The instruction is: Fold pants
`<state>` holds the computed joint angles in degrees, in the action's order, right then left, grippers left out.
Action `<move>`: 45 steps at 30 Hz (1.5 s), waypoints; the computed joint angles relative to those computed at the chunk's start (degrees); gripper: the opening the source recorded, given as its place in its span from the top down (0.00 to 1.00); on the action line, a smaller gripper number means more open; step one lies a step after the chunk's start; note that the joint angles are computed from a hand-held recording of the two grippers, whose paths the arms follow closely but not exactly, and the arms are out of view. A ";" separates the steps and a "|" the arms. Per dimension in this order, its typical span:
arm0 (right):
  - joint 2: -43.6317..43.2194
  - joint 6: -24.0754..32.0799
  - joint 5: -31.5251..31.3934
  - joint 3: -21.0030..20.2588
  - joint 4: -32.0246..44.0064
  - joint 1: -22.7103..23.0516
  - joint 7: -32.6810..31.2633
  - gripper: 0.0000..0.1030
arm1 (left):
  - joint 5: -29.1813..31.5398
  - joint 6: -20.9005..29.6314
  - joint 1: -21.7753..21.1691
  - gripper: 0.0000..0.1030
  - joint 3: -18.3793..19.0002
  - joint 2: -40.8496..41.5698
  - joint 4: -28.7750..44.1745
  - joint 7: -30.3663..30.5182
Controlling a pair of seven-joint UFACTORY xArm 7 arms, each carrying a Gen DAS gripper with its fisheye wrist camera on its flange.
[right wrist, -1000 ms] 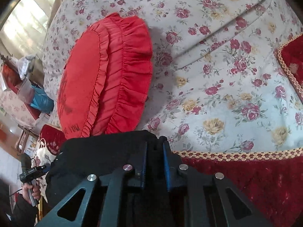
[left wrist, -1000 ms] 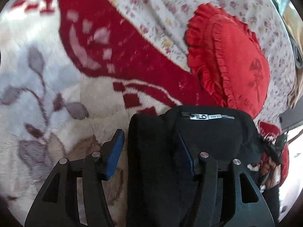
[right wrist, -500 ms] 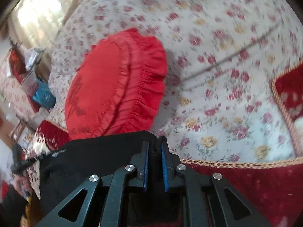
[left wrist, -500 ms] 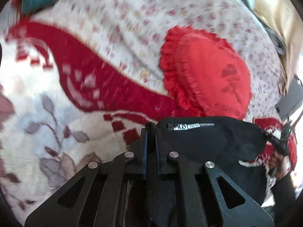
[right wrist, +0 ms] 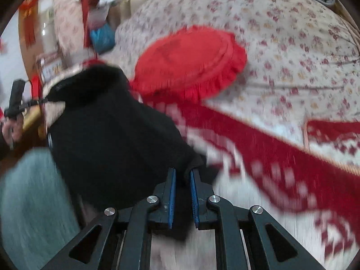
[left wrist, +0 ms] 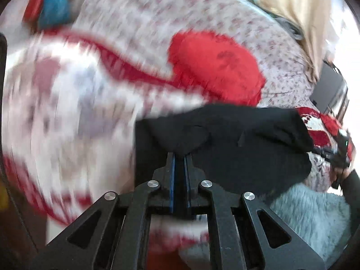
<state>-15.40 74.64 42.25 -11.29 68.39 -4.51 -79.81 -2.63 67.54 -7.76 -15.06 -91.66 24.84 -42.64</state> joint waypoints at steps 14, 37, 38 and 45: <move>-0.62 -1.38 4.62 -2.71 1.82 -3.25 9.74 0.73 | -18.87 -9.59 -0.80 0.59 1.42 -16.09 -13.65 -25.56; 14.50 28.97 11.21 -2.89 10.15 -11.57 47.11 0.65 | -7.92 -20.05 -5.69 0.83 0.98 -7.97 -16.14 -34.25; 14.78 31.34 12.08 -2.21 9.89 -12.22 47.23 0.65 | -7.35 -18.98 -5.54 0.85 1.06 -7.33 -15.50 -33.99; 14.11 28.75 14.32 1.57 7.77 -12.81 47.64 0.65 | -7.18 -17.50 -5.55 0.92 1.30 -7.67 -15.59 -34.98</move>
